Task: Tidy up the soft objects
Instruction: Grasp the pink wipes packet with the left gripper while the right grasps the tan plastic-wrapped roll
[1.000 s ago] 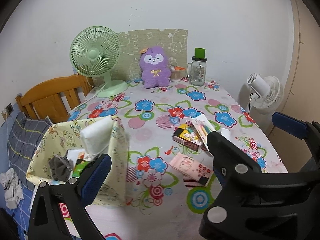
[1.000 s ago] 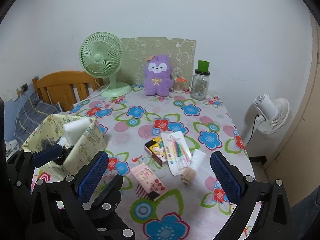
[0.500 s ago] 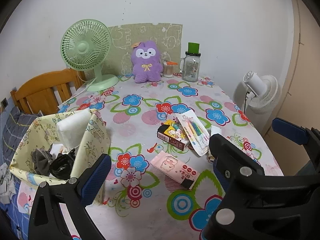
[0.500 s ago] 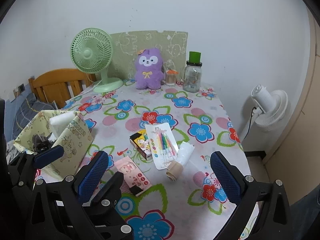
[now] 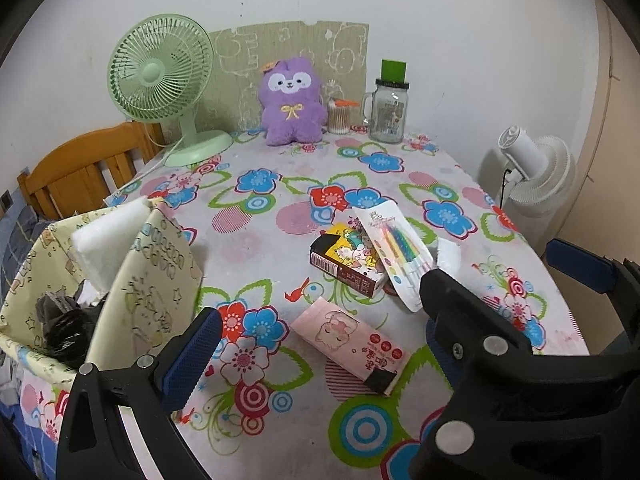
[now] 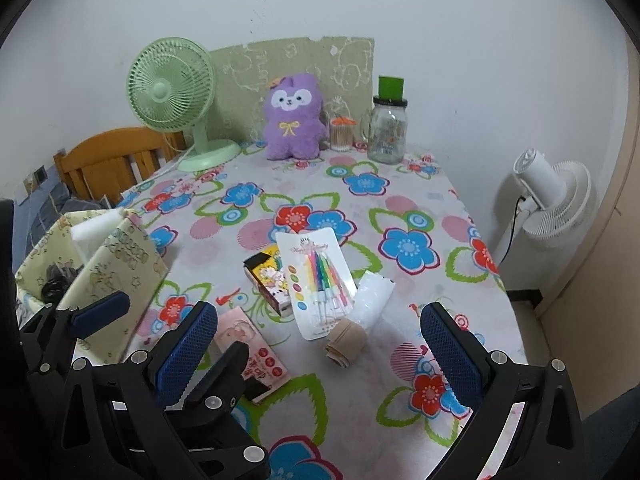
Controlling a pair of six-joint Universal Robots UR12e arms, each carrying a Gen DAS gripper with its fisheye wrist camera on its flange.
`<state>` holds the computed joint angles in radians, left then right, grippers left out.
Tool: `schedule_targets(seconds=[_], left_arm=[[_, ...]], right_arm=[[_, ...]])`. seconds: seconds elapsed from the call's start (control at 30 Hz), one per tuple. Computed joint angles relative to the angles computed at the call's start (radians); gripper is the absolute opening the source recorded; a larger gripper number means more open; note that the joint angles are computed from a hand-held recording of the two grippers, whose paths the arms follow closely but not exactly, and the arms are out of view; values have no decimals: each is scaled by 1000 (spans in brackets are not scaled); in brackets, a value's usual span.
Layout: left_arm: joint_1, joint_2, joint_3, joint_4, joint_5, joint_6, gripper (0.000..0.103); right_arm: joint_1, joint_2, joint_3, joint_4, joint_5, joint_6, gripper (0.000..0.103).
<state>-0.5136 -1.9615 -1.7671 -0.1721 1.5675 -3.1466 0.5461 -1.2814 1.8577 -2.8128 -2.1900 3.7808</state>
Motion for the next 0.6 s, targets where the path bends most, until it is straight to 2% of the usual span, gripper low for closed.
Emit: schedule_targets(seconds=[0.5, 0.6], left_arm=[[1, -59, 52, -45, -3, 4, 102], [0, -68, 58, -60, 4, 5, 97]], right_arm=[[-42, 29, -1, 18, 47, 35, 103], [-46, 36, -1, 25, 53, 40, 103]])
